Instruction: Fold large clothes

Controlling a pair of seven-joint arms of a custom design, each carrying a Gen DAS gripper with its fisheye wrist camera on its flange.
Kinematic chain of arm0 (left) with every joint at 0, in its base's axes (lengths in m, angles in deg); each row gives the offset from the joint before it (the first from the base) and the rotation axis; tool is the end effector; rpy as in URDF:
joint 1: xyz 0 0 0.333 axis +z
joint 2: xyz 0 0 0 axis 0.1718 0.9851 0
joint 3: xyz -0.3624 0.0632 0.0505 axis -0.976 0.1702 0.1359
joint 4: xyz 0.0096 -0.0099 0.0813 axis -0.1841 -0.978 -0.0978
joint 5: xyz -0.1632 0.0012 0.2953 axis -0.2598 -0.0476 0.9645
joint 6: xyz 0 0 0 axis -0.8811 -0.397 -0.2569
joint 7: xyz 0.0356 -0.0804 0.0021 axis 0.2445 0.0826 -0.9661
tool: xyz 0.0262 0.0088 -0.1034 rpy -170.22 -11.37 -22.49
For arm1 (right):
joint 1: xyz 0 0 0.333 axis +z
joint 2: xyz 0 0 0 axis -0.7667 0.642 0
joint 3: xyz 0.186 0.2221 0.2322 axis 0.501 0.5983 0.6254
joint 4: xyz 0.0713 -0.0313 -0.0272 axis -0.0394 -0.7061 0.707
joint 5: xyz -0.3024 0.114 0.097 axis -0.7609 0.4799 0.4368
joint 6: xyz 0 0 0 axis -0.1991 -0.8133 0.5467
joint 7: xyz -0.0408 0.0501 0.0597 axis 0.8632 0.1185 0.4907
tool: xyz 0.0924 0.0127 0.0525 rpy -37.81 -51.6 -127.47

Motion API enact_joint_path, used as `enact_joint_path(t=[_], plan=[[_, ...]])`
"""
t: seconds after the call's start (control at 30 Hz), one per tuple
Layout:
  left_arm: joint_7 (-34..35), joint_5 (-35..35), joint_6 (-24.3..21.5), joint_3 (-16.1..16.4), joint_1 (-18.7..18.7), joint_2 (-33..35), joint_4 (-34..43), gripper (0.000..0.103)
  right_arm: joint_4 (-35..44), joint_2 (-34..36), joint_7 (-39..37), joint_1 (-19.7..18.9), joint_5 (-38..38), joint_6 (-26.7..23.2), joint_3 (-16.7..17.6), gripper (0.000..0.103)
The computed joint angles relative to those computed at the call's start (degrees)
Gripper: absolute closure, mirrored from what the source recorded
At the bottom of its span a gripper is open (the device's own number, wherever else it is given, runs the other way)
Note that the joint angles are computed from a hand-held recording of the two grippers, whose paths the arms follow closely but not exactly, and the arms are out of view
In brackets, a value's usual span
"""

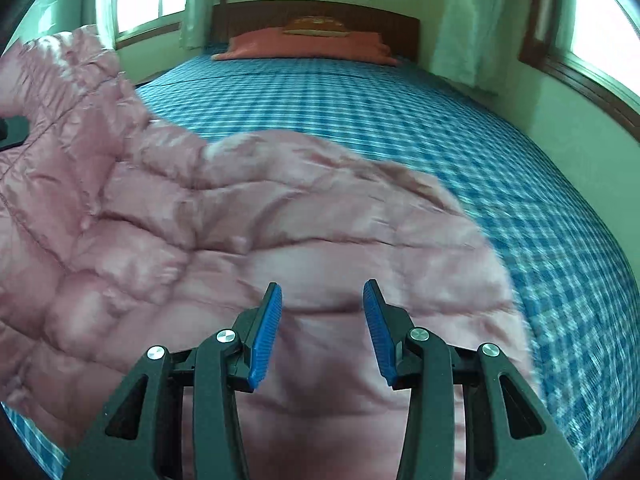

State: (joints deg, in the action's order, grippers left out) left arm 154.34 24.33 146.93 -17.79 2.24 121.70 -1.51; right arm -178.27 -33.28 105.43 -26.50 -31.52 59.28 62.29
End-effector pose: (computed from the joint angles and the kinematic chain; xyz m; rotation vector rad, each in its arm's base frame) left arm 0.7085 -0.2857 0.5267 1.5432 -2.2593 1.3355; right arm 0.5982 0.2066 0.5074 -1.2934 2.4300 -0.9673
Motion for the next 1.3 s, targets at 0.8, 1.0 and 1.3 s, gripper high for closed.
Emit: enact_joint_path(t=[0.8, 1.0, 1.3], plan=[[-5.2, 12.6, -3.7, 2.9, -11.6, 4.2, 2.8, 0.090, -14.5, -6.6, 7.8, -3.9, -3.0, 5.8, 1.8, 0.060], [-4.6, 15.3, -0.5, 3.1, -13.0, 4.9, -0.1, 0.090, -15.1, -6.7, 9.4, -3.9, -3.4, 6.8, 1.9, 0.060], [-3.2, 14.4, 0.9, 1.0, -11.4, 3.7, -1.8, 0.089, -14.3, -6.6, 7.9, -4.2, -2.0, 6.3, 2.0, 0.060]])
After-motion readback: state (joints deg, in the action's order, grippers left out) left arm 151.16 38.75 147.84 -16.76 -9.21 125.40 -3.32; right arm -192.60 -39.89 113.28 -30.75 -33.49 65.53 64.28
